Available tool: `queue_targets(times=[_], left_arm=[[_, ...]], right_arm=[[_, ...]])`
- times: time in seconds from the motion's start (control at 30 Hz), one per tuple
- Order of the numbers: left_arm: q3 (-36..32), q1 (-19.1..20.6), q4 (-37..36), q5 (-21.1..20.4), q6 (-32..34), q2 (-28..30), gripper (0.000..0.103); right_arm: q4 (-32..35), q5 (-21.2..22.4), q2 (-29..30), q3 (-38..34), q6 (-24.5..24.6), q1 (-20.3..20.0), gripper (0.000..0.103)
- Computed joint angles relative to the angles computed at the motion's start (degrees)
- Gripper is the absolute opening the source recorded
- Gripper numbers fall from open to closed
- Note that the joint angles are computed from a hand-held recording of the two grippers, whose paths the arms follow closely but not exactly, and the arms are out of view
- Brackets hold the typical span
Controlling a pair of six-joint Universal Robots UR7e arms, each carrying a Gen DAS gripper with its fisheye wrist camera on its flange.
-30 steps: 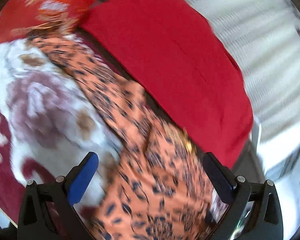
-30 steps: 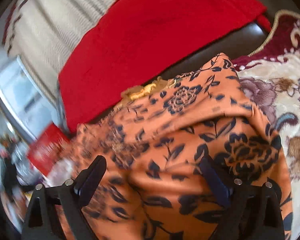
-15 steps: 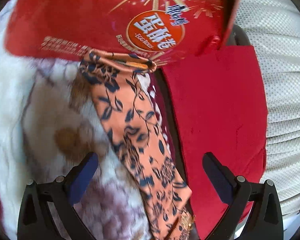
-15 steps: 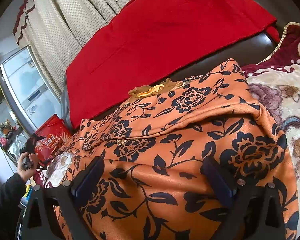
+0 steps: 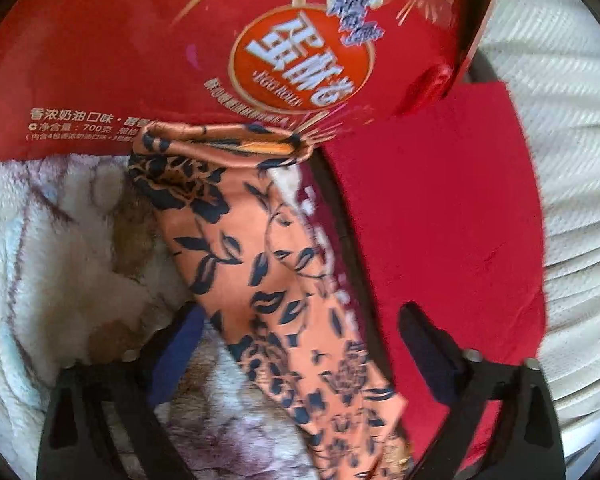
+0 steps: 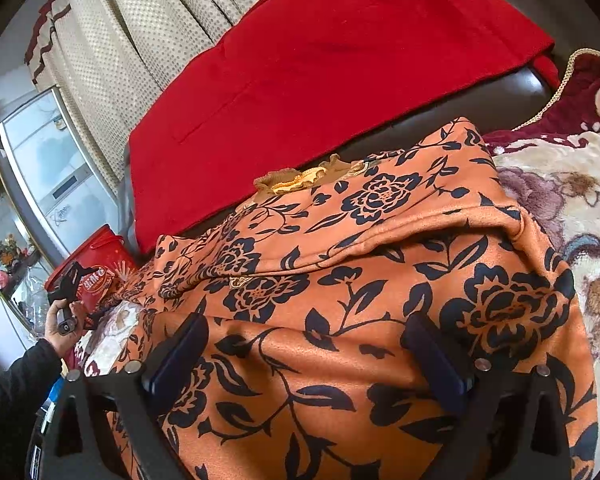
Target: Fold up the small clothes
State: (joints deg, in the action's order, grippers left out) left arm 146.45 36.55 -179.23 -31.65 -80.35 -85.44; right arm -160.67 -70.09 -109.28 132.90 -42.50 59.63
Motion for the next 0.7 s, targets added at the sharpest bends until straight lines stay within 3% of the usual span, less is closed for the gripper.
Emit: queue_targets(times=[0.07, 0.1, 0.23, 0.4, 0.57, 0.63, 0.67, 0.7], left_arm=[[-0.8, 1.2, 2.9, -1.8, -0.3, -0.3, 0.067], [-0.9, 1.8, 2.9, -2.6, -0.3, -0.1, 0.064], [0.5, 1.7, -0.6, -2.8, 1.7, 0.1, 0.064], [-0.9, 2.9, 3.2, -1.9, -2.6, -0.4, 0.064], [-1.3, 3.5, 4.0, 2.4, -15.6, 0.3, 0.064], [-1.6, 4.2, 6.1, 2.5, -20.0, -0.5, 0.052], [-2.2, 4.8, 7.2, 1.8, -19.7, -0.5, 0.02], [-2.8, 5.1, 9.2, 1.2, -18.8, -1.0, 0.005]], right_arm=[[0.2, 0.3, -0.1, 0.0, 0.0, -0.1, 0.1], [0.2, 0.5, -0.1, 0.0, 0.0, -0.2, 0.1], [0.6, 1.2, -0.2, -0.1, -0.1, -0.5, 0.1], [0.6, 1.5, -0.2, 0.0, 0.0, -0.6, 0.1], [0.6, 1.5, -0.3, 0.0, 0.0, -0.6, 0.1], [0.7, 1.7, -0.3, 0.1, 0.0, -0.7, 0.1], [0.7, 1.7, -0.3, 0.1, 0.0, -0.7, 0.1], [0.7, 1.7, -0.3, 0.1, 0.0, -0.7, 0.1]])
